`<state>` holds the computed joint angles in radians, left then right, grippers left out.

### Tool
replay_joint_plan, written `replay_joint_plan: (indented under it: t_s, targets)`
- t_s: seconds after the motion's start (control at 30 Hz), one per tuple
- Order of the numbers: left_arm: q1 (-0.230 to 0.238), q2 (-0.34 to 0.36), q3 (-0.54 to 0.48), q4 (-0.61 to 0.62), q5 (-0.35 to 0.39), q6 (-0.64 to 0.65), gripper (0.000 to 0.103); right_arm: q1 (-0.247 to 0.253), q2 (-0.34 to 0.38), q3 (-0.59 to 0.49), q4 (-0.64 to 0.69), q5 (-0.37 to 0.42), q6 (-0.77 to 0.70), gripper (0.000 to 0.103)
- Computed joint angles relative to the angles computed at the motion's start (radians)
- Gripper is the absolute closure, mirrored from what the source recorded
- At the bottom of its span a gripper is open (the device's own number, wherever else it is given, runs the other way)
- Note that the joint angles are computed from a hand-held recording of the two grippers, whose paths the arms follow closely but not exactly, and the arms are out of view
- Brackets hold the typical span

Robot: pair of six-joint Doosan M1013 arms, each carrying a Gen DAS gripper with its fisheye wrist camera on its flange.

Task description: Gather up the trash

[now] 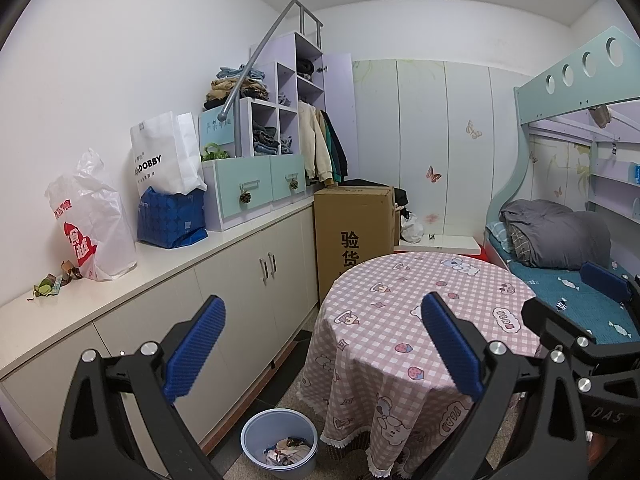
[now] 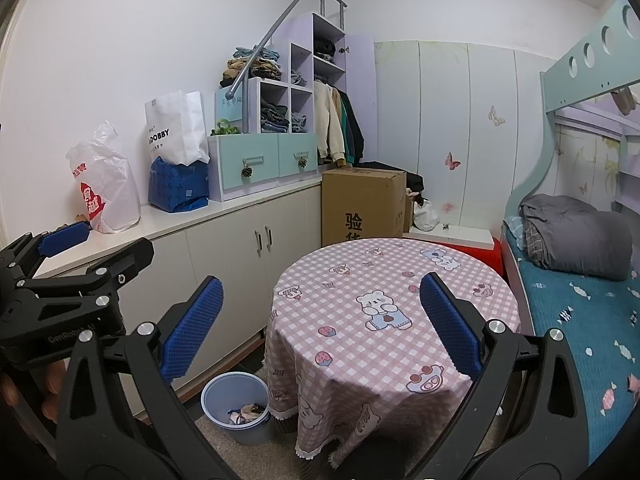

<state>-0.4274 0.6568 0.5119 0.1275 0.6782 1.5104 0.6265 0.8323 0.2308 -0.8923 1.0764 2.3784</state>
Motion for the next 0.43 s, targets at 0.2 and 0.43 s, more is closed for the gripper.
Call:
replay_joint_plan:
  t_s: [0.2,0.43]
  targets:
    - [0.003,-0.002,0.01,-0.006,0.003,0.005,0.007,-0.006,0.025,-0.05,0.029,0.018,-0.029,0.006]
    - [0.006,0.022,-0.028,-0.014,0.04,0.012,0.007,-0.014,0.038,-0.073,0.057,0.033,-0.045,0.006]
